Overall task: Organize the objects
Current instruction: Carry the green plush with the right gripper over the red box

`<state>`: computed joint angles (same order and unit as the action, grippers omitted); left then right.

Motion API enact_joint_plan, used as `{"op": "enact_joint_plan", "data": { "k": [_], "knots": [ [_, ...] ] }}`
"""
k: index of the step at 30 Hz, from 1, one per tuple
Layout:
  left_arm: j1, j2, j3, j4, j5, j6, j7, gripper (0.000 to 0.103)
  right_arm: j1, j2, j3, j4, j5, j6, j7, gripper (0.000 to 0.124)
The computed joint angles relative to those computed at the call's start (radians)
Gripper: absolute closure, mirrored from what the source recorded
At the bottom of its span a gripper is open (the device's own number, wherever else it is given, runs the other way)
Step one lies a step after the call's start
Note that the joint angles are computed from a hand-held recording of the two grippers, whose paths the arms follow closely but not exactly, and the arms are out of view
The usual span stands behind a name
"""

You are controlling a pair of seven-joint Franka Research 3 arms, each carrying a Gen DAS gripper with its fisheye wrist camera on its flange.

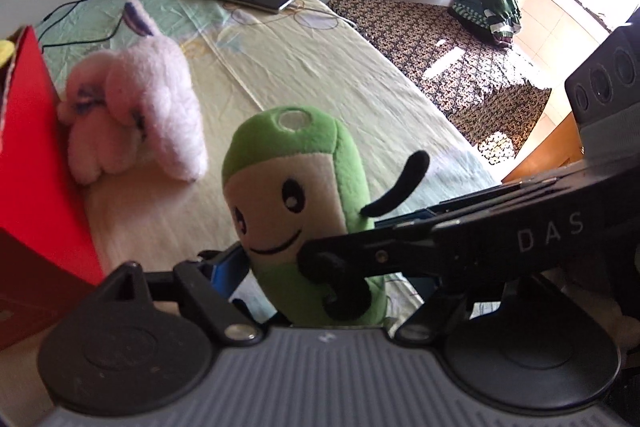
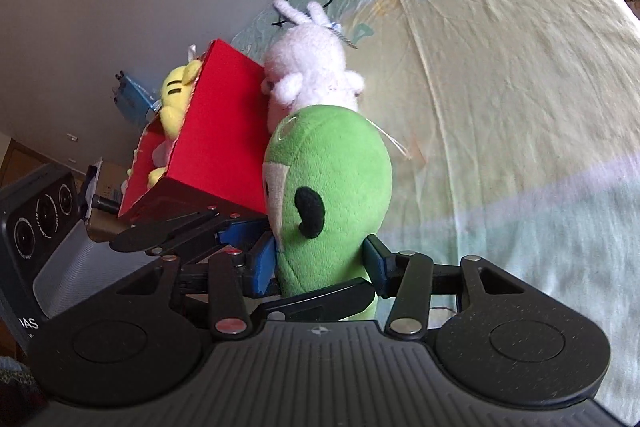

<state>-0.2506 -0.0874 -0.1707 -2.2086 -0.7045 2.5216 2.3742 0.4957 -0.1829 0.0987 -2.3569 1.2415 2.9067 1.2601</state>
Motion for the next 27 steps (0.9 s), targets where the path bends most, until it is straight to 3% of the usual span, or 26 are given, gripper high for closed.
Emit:
{"op": "enact_joint_plan", "data": {
  "k": [17,27],
  "knots": [
    [0.001,-0.241,0.183,-0.112,-0.195,0.015,0.277,0.021,0.088,0.099,0.077,0.202,-0.130,0.151,0.038,0.074],
    [0.046,-0.238,0.261,-0.031,-0.341,0.035,0.476,0.020,0.081,0.274,0.139,0.468,-0.103,0.243,-0.086,0.074]
  ]
}}
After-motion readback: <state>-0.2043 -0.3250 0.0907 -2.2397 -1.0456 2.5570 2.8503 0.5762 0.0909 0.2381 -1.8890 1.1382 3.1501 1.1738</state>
